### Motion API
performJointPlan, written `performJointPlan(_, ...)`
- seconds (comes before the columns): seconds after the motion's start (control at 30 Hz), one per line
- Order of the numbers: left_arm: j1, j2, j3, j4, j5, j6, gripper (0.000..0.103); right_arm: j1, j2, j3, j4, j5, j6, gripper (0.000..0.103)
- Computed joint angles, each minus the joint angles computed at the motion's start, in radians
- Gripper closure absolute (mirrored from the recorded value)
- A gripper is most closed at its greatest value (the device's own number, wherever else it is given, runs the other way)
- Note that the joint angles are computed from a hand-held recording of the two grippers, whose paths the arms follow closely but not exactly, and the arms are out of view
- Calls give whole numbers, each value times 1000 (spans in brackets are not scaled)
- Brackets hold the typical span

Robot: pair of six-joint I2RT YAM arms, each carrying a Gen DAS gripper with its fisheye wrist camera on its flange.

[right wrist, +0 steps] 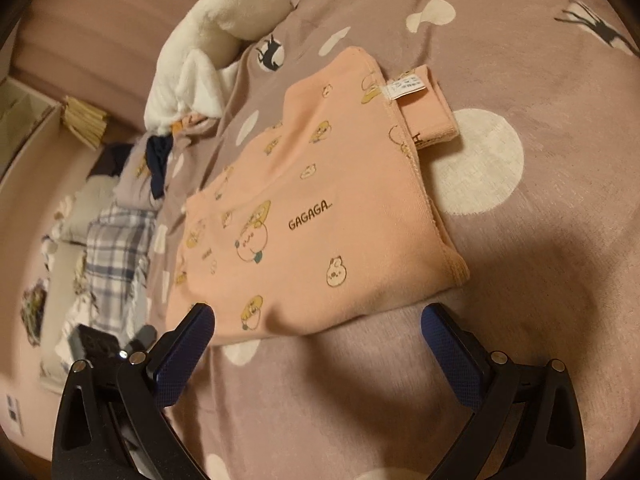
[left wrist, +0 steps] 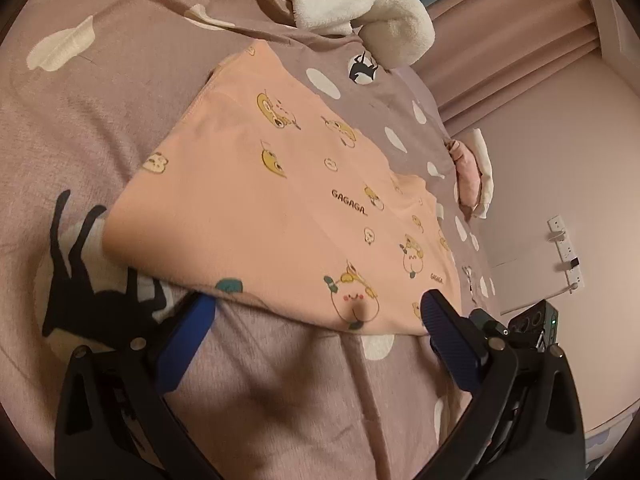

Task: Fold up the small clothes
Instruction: 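Grasp the folded garment's edge with both grippers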

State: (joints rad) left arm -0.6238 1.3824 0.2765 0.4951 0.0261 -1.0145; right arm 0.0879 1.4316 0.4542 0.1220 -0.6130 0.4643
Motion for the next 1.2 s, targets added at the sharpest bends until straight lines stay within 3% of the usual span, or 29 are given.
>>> performJointPlan(0.17,78,54,-39,158,66,-69,0,-83,51,1,27,-143,-26,0)
performJointPlan(0.37,186,130,-58,317,162,-168,0,-105,63,41,-67,-210,-64,0)
performJointPlan(0.5,211,155,-78,402,182,-195,0,-113,78,31,-11,-230,-1,0)
performJointPlan(0.6,211,155,-55,369,184,-177,0,-108,132,70,21,-254,50,0)
performJointPlan(0.73,215,172,22,252,232,-57,0,-82,209,136,47,-265,50,0)
performJointPlan(0.93,231,220,8,341,227,-98,2,-52,287,227,38,-246,23,0)
performJointPlan(1.2,216,212,29,287,203,-72,10,-24,270,190,107,-198,-32,0)
